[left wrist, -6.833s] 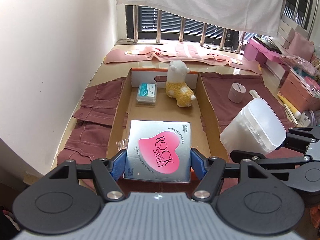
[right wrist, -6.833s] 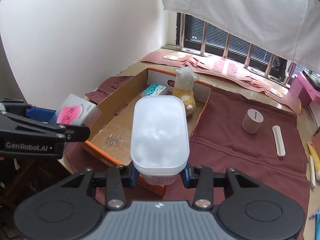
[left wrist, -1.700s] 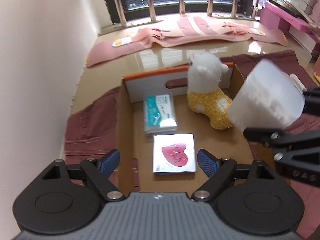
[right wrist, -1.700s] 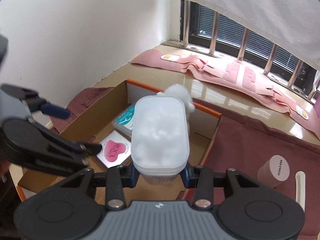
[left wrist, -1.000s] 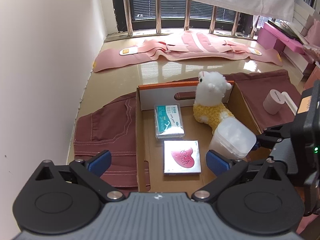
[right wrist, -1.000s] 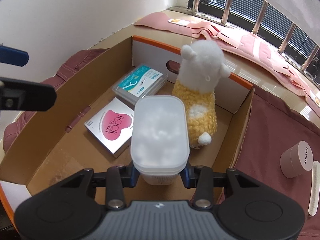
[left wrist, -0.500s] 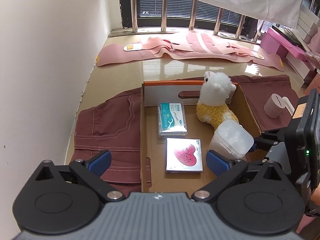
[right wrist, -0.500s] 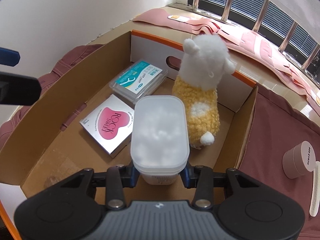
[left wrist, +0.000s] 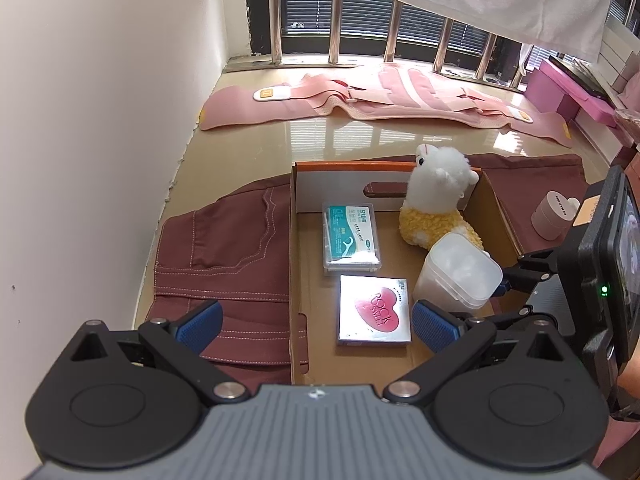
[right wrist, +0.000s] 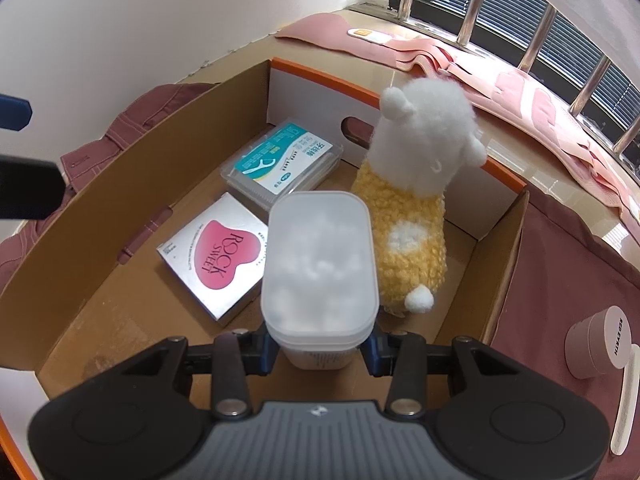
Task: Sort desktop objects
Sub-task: 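Lower clear container with right gripper beside the plush alpaca, then open right gripper releasing the clear container in the cardboard box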
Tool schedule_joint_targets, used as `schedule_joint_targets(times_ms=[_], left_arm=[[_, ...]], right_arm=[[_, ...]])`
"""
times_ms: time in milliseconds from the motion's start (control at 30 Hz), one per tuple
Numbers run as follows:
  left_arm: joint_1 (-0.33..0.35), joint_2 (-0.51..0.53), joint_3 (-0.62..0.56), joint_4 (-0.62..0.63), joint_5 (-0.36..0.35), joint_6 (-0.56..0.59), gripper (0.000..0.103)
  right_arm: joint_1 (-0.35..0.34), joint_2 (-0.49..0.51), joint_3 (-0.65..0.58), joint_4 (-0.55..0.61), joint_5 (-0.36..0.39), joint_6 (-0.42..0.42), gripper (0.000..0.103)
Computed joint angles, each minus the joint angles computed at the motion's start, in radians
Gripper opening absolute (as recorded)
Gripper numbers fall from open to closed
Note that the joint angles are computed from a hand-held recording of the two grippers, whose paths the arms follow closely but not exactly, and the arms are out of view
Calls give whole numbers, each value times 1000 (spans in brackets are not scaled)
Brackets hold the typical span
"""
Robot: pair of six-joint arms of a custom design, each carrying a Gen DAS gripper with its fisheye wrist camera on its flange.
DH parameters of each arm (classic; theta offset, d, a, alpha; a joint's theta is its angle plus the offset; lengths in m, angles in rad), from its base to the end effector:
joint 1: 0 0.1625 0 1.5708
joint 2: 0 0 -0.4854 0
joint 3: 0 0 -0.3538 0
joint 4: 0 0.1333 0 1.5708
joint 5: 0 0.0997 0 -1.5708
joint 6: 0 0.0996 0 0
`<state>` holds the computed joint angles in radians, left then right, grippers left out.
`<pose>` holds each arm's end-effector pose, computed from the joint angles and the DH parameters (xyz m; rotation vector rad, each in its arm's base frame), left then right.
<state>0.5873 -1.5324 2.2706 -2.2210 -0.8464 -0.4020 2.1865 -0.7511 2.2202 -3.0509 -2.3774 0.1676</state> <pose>-0.2001 -0.3726 0.3264 0.7510 2.3655 -0.5164 0.3338 -0.3655 0.0740 0.5212 -2.3121 0.3981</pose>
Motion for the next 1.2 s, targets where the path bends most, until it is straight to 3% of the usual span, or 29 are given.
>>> schedule_joint_targets(times_ms=[533, 600, 667, 833, 933, 1100, 1200], left_arm=[[7, -18, -2, 12, 7, -3, 103], [7, -21, -3, 13, 6, -1, 103], [7, -24, -5, 14, 5, 2, 103], [6, -30, -12, 24, 6, 9, 103], [8, -39, -19, 31, 3, 9, 103], [7, -60, -25, 40, -4, 17, 103], [6, -73, -32, 54, -13, 20, 103]], right_arm=[[-6, -15, -7, 55, 12, 73, 42], [-3, -18, -10, 66, 12, 75, 47], [2, -22, -12, 75, 14, 79, 61], [22, -43, -27, 130, 17, 111, 67], [41, -62, -37, 166, 16, 127, 81], [77, -96, -51, 229, 15, 162, 83], [100, -116, -51, 253, 13, 197, 92]])
